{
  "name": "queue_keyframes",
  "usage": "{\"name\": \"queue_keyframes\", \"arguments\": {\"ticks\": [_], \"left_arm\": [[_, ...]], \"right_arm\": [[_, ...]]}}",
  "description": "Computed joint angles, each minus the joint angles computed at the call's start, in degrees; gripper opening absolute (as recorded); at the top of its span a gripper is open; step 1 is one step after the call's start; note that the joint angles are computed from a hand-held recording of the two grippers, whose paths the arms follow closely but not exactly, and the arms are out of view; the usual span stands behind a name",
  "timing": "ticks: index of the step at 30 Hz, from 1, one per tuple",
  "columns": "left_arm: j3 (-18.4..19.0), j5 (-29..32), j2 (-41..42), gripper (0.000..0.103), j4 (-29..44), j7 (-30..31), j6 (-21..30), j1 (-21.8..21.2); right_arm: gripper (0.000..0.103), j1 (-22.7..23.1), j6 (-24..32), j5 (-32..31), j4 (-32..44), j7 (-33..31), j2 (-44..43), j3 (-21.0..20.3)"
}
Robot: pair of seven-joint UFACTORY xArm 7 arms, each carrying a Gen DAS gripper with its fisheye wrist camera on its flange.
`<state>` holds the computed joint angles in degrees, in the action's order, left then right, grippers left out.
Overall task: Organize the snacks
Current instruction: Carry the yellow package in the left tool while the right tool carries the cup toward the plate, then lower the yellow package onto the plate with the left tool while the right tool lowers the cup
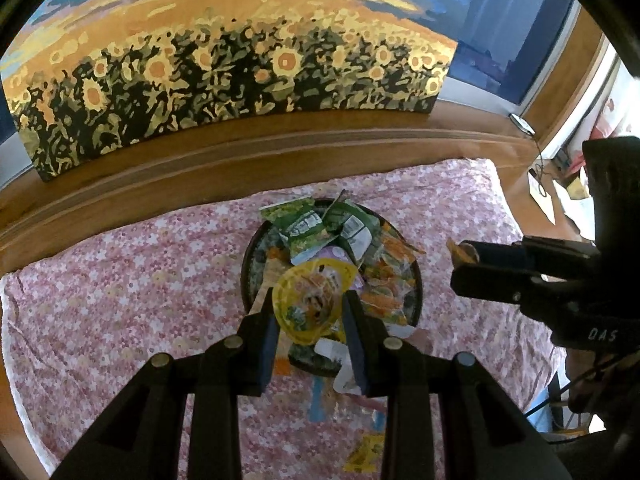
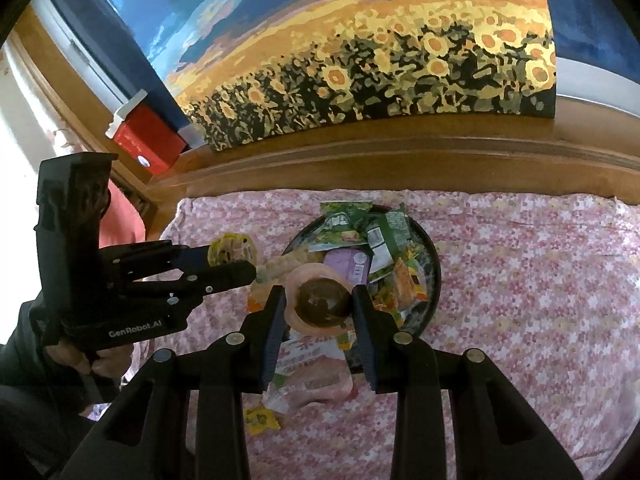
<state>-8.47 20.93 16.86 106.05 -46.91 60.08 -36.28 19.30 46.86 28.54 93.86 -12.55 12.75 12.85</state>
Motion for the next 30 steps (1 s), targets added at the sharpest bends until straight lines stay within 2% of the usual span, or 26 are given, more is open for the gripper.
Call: {"name": "queue_keyframes", "arguments": {"ticks": [30], "left_arm": [[1.3,-8.0,7.6,0.032,3.4,6.4,-3.1,1.8]], "right_arm": [[0.034,0.6,6.7,-5.2,14.1,3.5,13.1,0.6]]}}
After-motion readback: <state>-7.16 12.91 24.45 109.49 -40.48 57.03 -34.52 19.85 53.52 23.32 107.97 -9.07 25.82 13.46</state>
